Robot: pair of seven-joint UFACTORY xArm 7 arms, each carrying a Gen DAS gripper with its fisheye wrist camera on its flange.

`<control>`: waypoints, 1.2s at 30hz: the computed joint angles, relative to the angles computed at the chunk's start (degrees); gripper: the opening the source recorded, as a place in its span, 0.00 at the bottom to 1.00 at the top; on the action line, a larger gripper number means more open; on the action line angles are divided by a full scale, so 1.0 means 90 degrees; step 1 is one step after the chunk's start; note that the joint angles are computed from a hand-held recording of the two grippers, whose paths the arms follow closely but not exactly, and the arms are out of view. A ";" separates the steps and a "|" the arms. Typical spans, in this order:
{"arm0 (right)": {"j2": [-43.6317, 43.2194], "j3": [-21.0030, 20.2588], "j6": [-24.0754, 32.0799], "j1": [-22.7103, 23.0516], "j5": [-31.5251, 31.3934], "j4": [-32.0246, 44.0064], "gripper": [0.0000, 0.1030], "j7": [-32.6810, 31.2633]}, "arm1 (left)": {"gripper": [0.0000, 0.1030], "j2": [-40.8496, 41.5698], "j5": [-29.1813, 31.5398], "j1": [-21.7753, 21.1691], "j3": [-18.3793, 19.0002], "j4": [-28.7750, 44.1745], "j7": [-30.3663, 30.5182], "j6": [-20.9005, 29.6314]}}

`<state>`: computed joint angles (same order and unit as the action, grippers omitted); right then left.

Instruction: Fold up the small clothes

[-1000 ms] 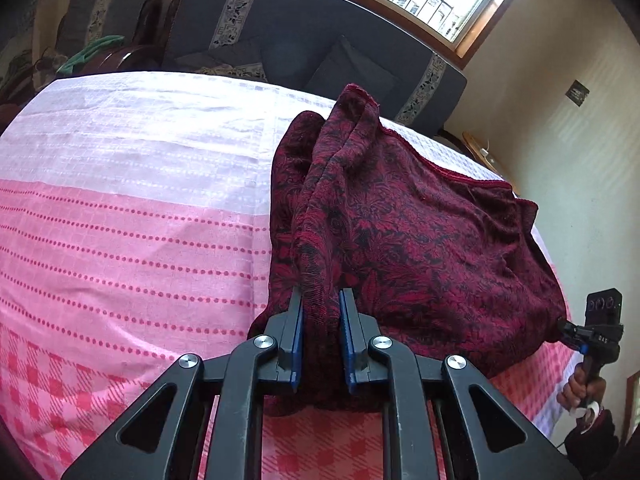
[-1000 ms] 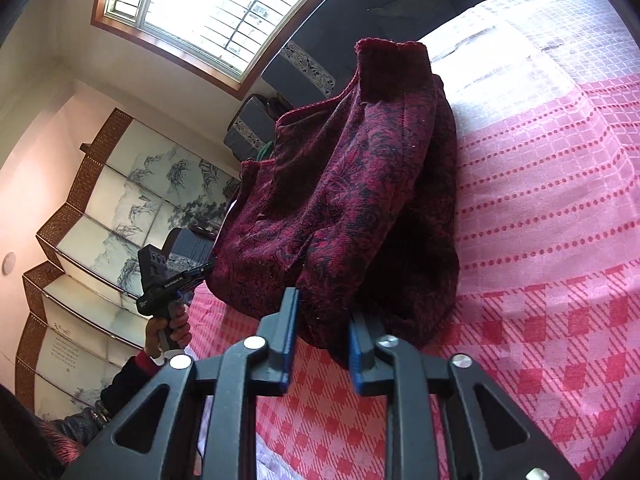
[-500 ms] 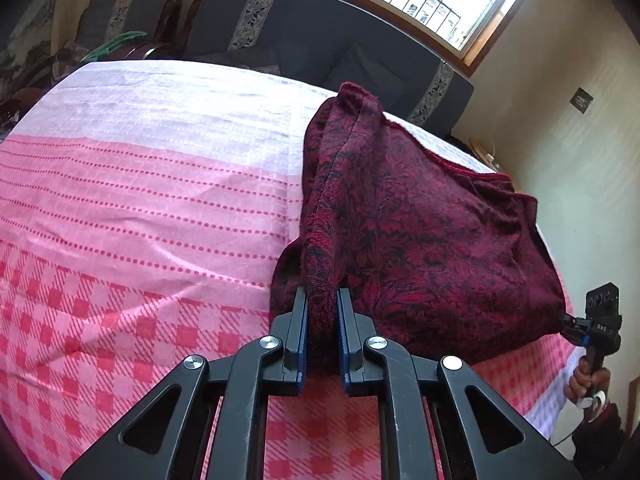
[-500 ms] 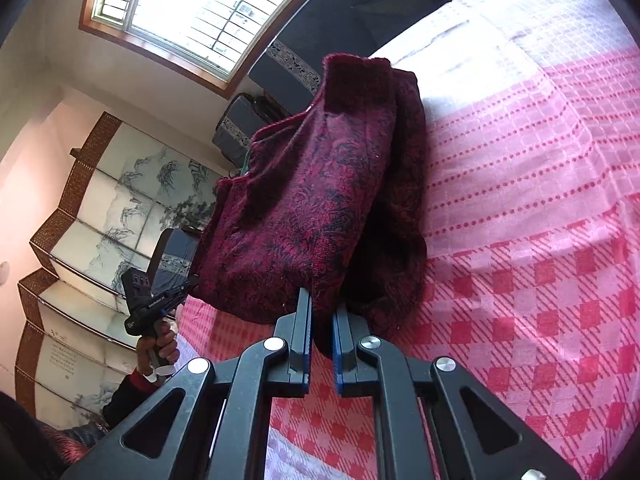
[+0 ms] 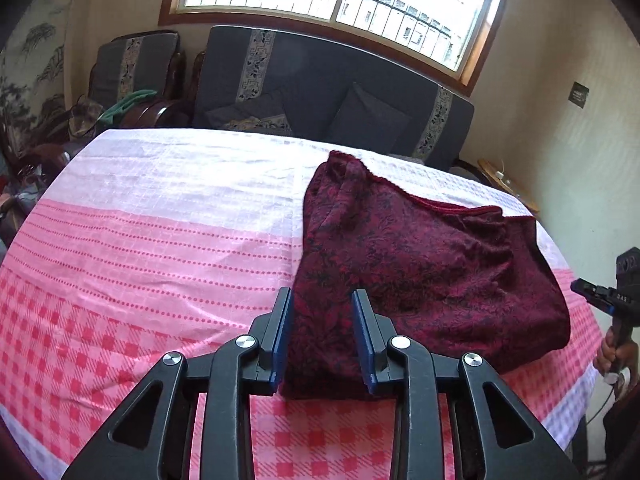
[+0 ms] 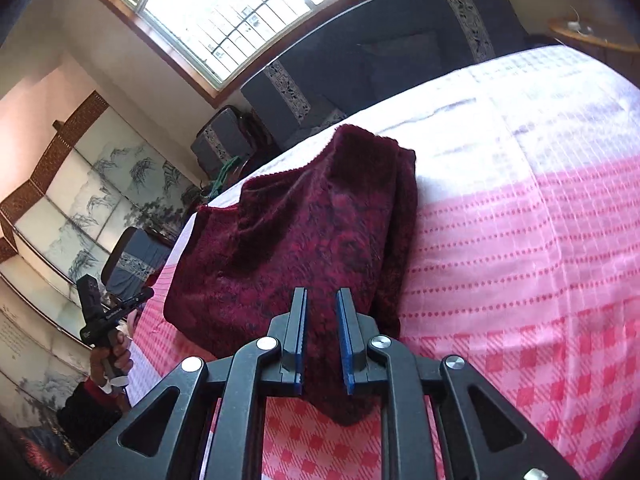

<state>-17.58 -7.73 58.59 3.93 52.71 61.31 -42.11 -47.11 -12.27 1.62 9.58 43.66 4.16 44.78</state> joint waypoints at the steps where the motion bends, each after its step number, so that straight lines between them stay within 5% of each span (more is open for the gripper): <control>1: 0.0181 0.0087 -0.0004 0.0099 -0.0015 0.0243 0.16 -0.0108 | 0.30 0.0145 -0.0100 -0.0186 -0.0008 0.0101 0.0088 -0.0066; 4: 0.0913 0.0474 -0.0170 0.0251 -0.0440 0.0988 0.15 -0.0103 | 0.30 0.0855 -0.0332 -0.0715 -0.0095 0.0451 0.0451 -0.0329; 8: 0.1859 0.0753 -0.0512 0.0165 -0.0755 0.1790 0.15 0.0122 | 0.30 0.2125 -0.0355 -0.0831 -0.0357 0.0989 0.0610 -0.0900; 13: 0.2885 0.0880 -0.0042 -0.0400 -0.0275 0.2542 0.13 0.0626 | 0.30 0.3209 -0.0422 -0.0247 -0.0348 0.1440 -0.0073 -0.1318; 17: 0.3310 0.1056 0.0644 -0.1106 0.0995 0.2577 0.12 0.0655 | 0.19 0.3380 -0.1376 -0.0107 0.0016 0.1343 -0.0142 -0.1407; 20: 0.3072 0.1079 0.0893 -0.1556 0.2292 0.2112 0.16 0.0282 | 0.17 0.3265 -0.0956 0.0106 -0.0271 0.1264 -0.0272 -0.1529; 23: 0.2727 0.0960 0.1095 -0.1650 0.2721 0.1866 0.16 -0.0101 | 0.17 0.2915 -0.0139 0.0177 -0.0642 0.1114 -0.0325 -0.1910; 29: 0.2751 0.1148 0.1857 -0.1051 0.1478 0.2671 0.18 0.0058 | 0.17 0.3099 -0.0401 -0.0553 -0.0532 0.1636 0.0258 -0.1685; 33: 0.3337 0.1507 0.1878 -0.0377 0.0267 0.3638 0.45 0.0638 | 0.17 0.3741 -0.0563 -0.0407 -0.0547 0.2098 -0.0089 -0.1441; 36: 0.3710 0.1644 0.1217 0.0167 -0.0946 0.4035 0.50 0.1314 | 0.17 0.4058 -0.0619 -0.0119 -0.0505 0.2163 -0.0489 -0.1504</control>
